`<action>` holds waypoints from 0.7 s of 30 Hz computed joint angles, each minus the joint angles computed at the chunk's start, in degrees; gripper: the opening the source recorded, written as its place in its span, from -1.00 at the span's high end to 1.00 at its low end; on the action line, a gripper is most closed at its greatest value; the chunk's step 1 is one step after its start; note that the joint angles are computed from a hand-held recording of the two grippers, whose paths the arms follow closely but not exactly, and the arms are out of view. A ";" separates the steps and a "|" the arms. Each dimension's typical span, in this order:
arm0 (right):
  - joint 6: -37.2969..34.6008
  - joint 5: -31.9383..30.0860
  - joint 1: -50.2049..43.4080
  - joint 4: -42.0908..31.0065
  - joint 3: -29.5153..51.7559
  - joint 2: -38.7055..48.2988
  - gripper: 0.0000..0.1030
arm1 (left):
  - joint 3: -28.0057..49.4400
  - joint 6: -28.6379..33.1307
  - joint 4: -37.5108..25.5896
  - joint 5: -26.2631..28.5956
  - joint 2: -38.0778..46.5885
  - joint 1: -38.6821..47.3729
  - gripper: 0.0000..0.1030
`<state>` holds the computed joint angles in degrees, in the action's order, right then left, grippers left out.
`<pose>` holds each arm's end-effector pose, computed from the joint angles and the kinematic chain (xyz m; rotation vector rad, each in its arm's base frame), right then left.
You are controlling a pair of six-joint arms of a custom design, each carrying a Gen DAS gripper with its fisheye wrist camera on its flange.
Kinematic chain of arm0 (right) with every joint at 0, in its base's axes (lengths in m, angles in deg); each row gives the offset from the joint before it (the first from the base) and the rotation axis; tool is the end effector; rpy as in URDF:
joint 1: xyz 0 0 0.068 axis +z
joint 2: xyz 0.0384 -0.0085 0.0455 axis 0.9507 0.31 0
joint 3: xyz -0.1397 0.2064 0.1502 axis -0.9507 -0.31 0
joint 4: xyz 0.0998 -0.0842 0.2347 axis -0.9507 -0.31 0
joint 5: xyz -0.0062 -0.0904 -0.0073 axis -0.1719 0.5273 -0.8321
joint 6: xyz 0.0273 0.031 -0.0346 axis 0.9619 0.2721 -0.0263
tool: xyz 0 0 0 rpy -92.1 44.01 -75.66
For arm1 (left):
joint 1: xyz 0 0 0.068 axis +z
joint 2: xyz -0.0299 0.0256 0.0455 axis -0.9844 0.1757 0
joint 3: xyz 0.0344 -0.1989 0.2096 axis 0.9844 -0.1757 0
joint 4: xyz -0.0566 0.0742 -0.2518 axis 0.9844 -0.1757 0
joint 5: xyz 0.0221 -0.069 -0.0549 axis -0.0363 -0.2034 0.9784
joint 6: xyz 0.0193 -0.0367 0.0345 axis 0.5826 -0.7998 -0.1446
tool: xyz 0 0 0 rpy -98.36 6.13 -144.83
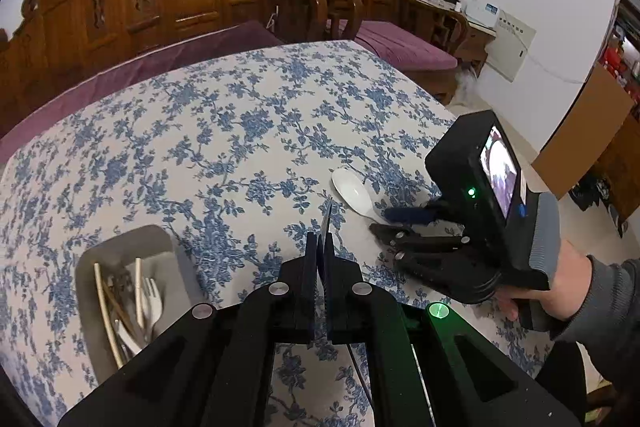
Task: Organize utensils
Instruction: 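Grasp the white plastic spoon by its handle with the right tool, then carry the white plastic spoon over the tray with the right tool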
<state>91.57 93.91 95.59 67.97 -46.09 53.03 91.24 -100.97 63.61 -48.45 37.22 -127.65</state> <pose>0.2368 0.0991 0.1495 -0.2396 2.6782 0.0353 0.2071 -0.2255 0.2138 0.7161 2.3881 -0.4018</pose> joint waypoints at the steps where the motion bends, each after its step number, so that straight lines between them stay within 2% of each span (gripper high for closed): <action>1: 0.36 0.06 0.13 -0.67 0.38 0.16 0.83 | -0.19 0.06 -0.36 -0.16 -0.82 0.13 0.97; 6: 2.49 -0.45 0.68 -2.68 0.58 -0.45 0.84 | -1.08 0.40 -2.07 -0.72 -4.59 0.88 0.97; 13: 8.98 1.46 6.16 -5.69 -0.93 -8.03 0.84 | -2.29 1.55 -4.35 -0.94 -9.41 3.38 0.97; 21: 14.18 4.08 13.67 -10.45 3.24 -12.90 0.84 | -4.60 3.78 -5.67 0.23 -13.54 8.43 0.97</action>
